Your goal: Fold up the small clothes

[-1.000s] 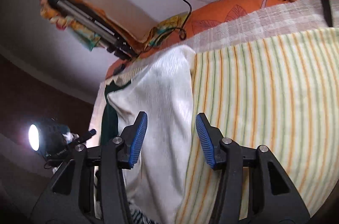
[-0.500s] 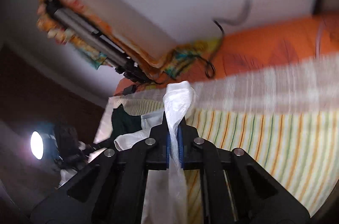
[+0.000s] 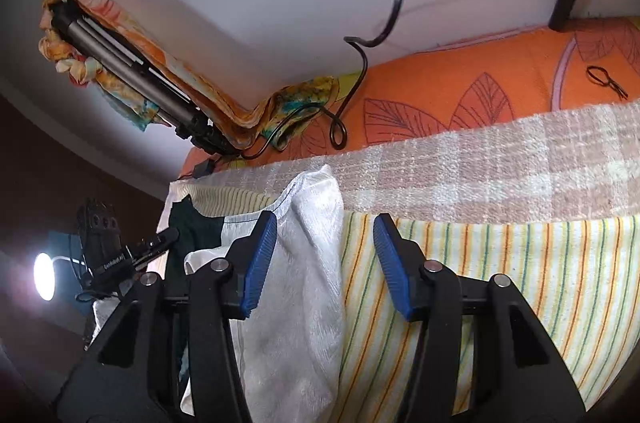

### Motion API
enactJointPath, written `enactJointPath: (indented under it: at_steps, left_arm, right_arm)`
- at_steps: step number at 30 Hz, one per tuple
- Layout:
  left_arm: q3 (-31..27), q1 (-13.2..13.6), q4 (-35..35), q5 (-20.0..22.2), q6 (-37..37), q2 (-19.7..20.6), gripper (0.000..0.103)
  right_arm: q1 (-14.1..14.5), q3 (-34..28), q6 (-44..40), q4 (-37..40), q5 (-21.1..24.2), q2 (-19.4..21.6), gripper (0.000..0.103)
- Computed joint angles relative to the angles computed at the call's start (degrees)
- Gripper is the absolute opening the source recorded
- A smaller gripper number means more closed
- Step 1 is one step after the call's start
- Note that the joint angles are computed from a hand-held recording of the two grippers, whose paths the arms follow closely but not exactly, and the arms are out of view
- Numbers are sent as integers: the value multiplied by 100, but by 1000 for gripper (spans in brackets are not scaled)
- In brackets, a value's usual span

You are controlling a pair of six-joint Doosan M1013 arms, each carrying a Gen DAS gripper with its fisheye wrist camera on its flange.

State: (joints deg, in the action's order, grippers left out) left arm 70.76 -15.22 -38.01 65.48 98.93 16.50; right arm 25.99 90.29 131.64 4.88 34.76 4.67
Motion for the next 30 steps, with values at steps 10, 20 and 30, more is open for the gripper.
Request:
enactJointPath:
  at_steps: [10,20,30]
  left_arm:
    - [-157,-117,171,-29,53,91,0]
    - [-73,-54,-144,88,469,-213,0]
    - [222,49,-262,62,759,-826,0]
  right_arm:
    - [173,-333,-239,-344,440,222,6]
    - [293,-245,-641,-108,-32,-87,5]
    - [736,-139,-518,-343,-189,-505,5]
